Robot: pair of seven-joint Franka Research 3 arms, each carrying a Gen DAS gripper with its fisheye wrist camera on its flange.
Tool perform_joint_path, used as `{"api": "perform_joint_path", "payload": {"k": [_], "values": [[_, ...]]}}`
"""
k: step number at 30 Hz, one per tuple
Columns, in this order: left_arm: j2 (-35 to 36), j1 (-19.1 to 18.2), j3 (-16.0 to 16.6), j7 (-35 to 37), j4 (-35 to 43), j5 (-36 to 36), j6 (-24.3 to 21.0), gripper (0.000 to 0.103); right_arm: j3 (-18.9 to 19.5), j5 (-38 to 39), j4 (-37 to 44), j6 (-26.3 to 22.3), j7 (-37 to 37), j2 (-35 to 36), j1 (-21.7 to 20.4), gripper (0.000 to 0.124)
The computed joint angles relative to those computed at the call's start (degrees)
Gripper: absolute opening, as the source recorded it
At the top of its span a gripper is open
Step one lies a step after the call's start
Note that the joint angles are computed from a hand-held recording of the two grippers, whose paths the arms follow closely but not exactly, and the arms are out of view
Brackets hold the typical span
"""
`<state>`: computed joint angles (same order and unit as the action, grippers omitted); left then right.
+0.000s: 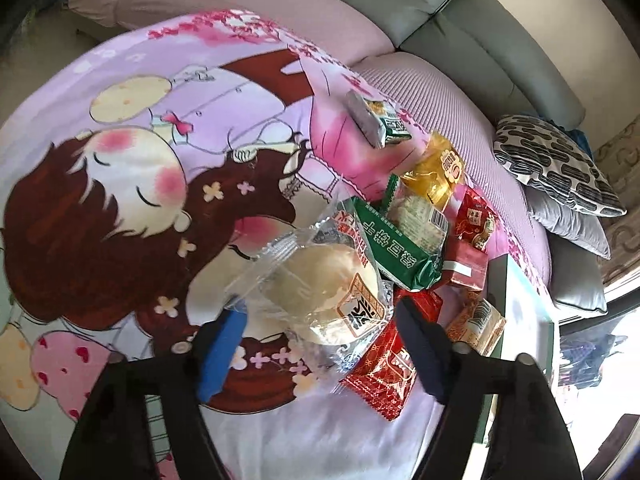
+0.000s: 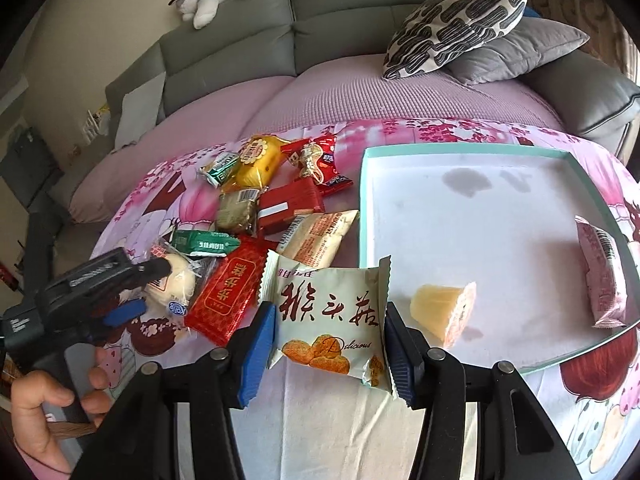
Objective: Organize snacks
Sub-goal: 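Grasp the clear-wrapped round bun with the left tool while the right tool holds the biscuit packet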
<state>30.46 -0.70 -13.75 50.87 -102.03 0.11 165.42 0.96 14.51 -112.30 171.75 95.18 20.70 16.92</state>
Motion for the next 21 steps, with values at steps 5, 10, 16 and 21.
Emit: {"api": "perform_joint_path", "payload": {"k": [5, 10, 16, 21], "values": [[0.5, 1.8, -2.0, 0.6, -0.7, -2.1, 2.9, 0.060, 0.4, 0.5, -0.8, 0.4, -0.4, -0.5, -0.2, 0.055], [0.3, 1.6, -1.6, -0.4, -1.5, -1.7, 4.6, 0.046, 1.0, 1.4, -1.1, 0.6, -1.1, -0.6, -0.7, 0.055], [-0.8, 2.2, -1.7, -1.0, -3.0, -1.5, 5.5, 0.042, 1.1, 1.9, -0.8, 0.2, -1.4, -0.6, -0.8, 0.055], [-2.2, 3.1, -2.3, -1.7, -5.1, -1.9, 7.8, 0.039, 1.3, 2.5, -1.0, 0.5, -1.7, -0.7, -1.0, 0.055]]}}
